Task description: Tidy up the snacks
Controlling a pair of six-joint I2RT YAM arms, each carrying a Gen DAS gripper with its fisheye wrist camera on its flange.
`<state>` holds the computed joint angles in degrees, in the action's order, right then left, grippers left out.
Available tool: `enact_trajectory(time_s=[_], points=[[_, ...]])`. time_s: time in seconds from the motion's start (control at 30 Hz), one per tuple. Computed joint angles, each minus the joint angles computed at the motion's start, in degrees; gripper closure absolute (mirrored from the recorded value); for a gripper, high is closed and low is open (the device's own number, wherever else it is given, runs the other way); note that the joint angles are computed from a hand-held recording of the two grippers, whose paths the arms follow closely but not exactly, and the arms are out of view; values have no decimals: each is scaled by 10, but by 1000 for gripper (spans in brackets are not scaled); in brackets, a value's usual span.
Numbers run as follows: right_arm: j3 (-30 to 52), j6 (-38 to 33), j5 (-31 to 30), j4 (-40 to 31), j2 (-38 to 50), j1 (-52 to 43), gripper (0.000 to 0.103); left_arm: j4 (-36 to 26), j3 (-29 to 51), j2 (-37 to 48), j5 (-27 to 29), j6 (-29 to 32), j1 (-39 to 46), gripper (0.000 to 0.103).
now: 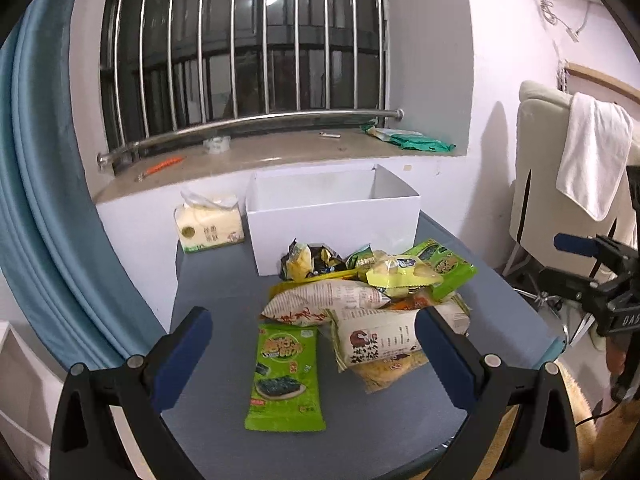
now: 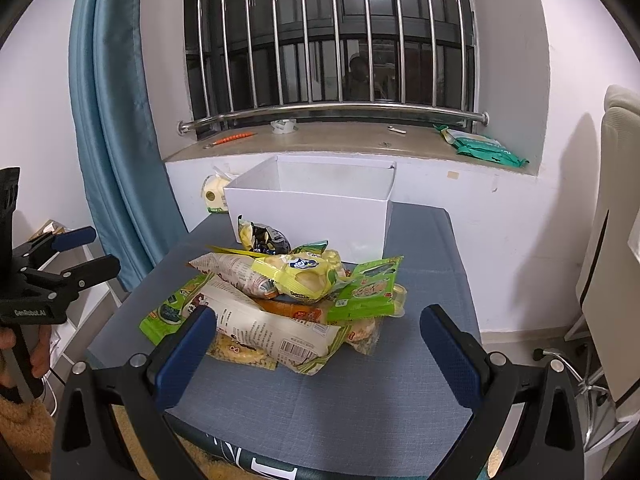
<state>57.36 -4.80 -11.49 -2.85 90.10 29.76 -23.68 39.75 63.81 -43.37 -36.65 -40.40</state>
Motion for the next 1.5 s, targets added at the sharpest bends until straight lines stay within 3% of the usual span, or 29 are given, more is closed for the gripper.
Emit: enact_trajectory(time_s=[0.23, 1.3, 1.5], points=[[0, 3, 0, 0, 0, 0, 0, 0, -2, -3, 61, -17, 21, 0], [3, -5, -6, -3, 9, 3, 0, -4, 0, -9, 46, -12, 11, 0], [18, -7, -51, -17, 23, 0, 0, -5, -3, -13, 50, -14, 14, 0]])
